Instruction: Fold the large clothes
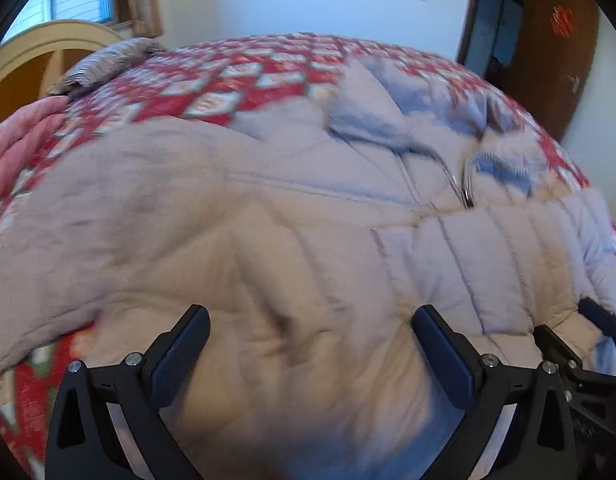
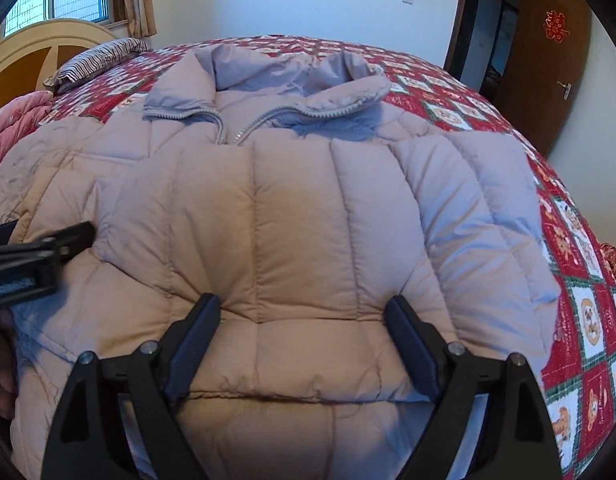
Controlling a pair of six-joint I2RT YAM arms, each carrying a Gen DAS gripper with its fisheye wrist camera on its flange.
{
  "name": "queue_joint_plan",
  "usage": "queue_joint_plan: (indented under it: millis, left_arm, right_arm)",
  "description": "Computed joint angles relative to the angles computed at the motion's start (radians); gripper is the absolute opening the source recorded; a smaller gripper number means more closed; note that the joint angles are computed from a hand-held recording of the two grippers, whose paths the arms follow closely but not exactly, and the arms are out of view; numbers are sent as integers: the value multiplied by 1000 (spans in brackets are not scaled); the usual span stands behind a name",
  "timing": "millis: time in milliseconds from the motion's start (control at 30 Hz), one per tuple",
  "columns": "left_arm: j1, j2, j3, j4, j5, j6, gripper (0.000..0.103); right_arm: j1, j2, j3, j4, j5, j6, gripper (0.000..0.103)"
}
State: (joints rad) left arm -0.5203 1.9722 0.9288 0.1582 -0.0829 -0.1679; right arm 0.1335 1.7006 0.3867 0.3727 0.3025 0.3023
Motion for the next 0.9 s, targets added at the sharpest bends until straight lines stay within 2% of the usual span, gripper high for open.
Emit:
queue_joint_plan:
  millis: [67,133,167,233,333,467,533,600,633,700,767,833,900]
  left_arm:
    - [72,-155,-145,86,12,35,102]
    - [166,-255,-229,126,19,82,102]
    - [247,-293,-262,138,32,110,102]
    - [403,-304,-276,142,77,153,102]
    - [653,-198,-191,119,78,220,102]
    - [873,-64,-52,81,60,232,102]
    - [942,-17,-3,71,103,228,102]
    - [982,43,69,12,143,209,102]
    - [994,79,103,-17,195,200,102]
    - [989,100,114,-33,229,192,100]
    - [980,97,81,-2,300,200,68]
    - [946,74,50,13,290,234,20]
    - [934,29,16,9,337,229,14]
  right_arm:
    - [29,-90,-37,-46,38,20,90]
    - [79,-198,-85,-85,93,58,96]
    - [113,-254,-110,-102,114,77,99]
    - [204,-353,-144,-150,159,107,100]
    - [328,-369,-149,-174,221,139,100]
    - [458,-236,-104,-148,324,160,100]
    - [498,-205,-83,-165,359,174,100]
    - [510,-202,-75,-166,363,171,100]
    - [516,-199,-69,-169,367,173,100]
    - [521,-197,-59,-179,373,172,100]
    - [533,-218,-61,-205,392,184,100]
    - [534,-254,-72,-227,408,195,100]
    - [521,-283,-81,-244,421,204,100]
